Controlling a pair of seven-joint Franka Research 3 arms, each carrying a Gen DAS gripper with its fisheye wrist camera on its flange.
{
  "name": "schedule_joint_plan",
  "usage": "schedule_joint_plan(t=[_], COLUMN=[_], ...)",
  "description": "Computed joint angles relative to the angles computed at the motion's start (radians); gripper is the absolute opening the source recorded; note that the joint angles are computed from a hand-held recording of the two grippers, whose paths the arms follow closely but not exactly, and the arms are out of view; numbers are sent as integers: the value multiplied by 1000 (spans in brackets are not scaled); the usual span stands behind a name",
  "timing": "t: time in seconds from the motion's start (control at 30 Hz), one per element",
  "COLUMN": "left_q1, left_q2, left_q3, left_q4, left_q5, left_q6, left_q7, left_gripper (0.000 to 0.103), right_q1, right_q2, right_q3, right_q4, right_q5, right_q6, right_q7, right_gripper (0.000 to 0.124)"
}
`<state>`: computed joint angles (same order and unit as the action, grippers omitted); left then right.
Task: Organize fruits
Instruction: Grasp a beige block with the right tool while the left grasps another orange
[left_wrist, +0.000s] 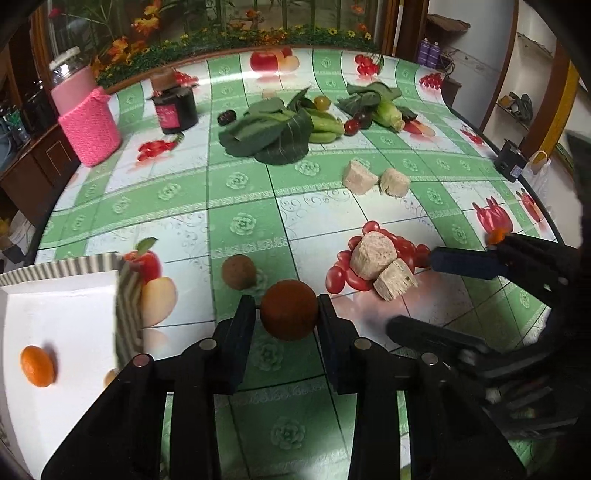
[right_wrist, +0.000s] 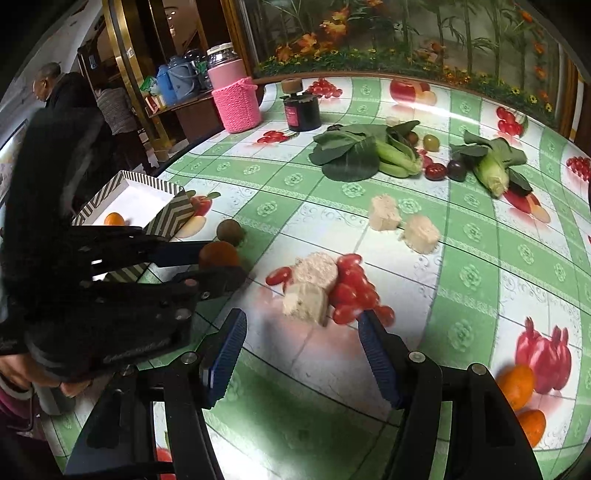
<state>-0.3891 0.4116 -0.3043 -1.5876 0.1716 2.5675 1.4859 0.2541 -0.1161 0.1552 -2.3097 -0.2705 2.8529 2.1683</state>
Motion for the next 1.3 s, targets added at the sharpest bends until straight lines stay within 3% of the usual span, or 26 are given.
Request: schedule_joint_plan(t=[0.07,0.2,0.43,0.73,1.0,1.3], left_q1=[7,21,43,63,83,112], left_q2=[-17,-57,-111,-204,-274,-319], left_q3=[-3,-8,-14,-1,26,50], left_q4=[-18,-66,-133,-232,-313,-372], left_q5=[-7,-24,-61,-66,-37,-10], left_q6=[8,20,47,111,153,174], left_q7=[4,14,35,46,21,6], left_gripper=[31,31,31,31,31,31], right_q1=[-6,12,6,-35,-12,70], right_q2=[24,60,-1,-91,-60,18], right_q3=[6,-15,-12,78,119,93], right_q4=[28,55,-1,-51,18,117], right_q5=[-31,-28,-92,-118,-150,-186], right_q6=[-21,-37,-11,20,6,-22], right_q7=[30,35,153,240,249,249], right_gripper=[59,27,27,27,27,27])
